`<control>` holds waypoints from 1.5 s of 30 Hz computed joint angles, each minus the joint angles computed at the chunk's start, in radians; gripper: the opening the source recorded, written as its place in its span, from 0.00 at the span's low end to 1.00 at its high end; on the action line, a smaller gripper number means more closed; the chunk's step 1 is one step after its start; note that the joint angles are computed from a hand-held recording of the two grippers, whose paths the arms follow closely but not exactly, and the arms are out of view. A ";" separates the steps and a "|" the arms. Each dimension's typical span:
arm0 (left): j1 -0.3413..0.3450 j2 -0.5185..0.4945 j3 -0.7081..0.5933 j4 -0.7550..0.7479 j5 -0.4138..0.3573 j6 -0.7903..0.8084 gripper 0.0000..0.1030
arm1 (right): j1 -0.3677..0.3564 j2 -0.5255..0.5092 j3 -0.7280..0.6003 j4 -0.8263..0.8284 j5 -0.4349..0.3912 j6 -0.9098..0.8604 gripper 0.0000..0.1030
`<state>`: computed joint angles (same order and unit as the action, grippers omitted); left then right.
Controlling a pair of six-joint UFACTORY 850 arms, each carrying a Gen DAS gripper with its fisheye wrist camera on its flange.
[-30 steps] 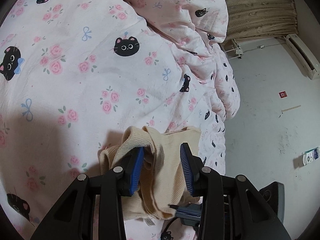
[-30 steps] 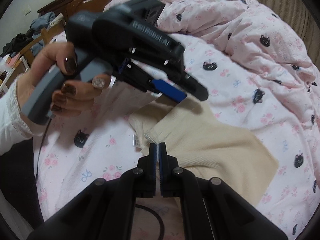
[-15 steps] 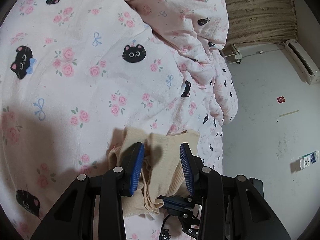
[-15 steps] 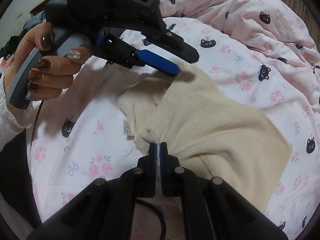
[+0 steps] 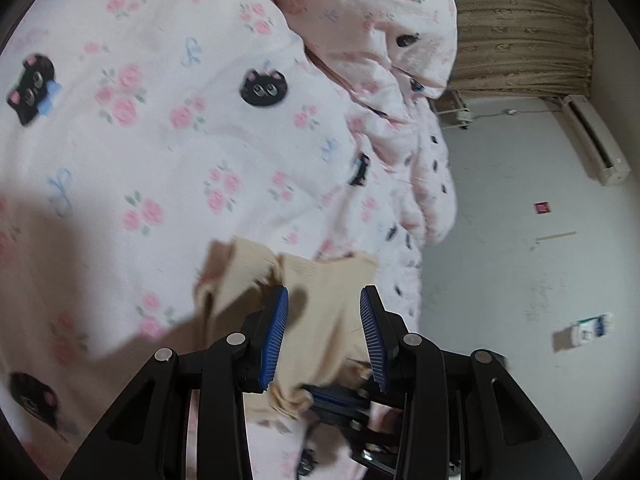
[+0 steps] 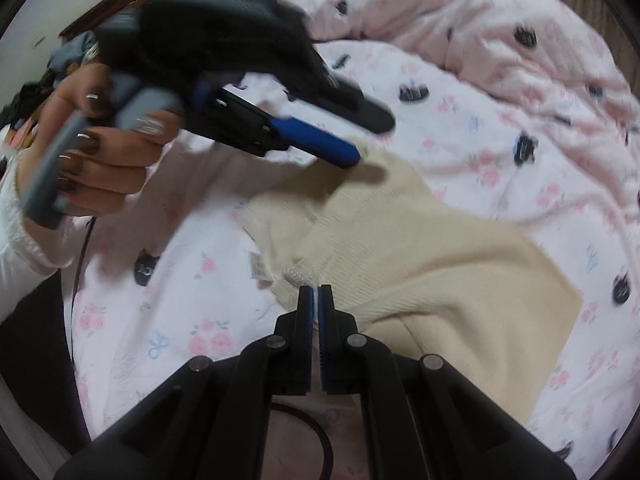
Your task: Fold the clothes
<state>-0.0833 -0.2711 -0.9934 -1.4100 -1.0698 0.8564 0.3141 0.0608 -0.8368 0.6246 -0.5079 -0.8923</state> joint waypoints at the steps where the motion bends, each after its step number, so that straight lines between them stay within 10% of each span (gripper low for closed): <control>1: 0.001 -0.003 0.000 0.002 -0.013 -0.007 0.32 | -0.018 0.003 0.003 0.063 -0.010 -0.039 0.03; 16: -0.032 -0.025 0.001 0.033 -0.035 -0.078 0.32 | -0.149 0.007 -0.039 0.438 -0.065 -0.237 0.03; 45: 0.001 -0.023 0.069 -0.220 0.033 0.062 0.33 | -0.033 0.015 0.009 0.241 -0.033 -0.154 0.03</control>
<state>-0.0826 -0.2938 -0.9243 -1.6301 -1.0365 0.9180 0.2807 0.0757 -0.8282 0.8659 -0.5405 -1.0467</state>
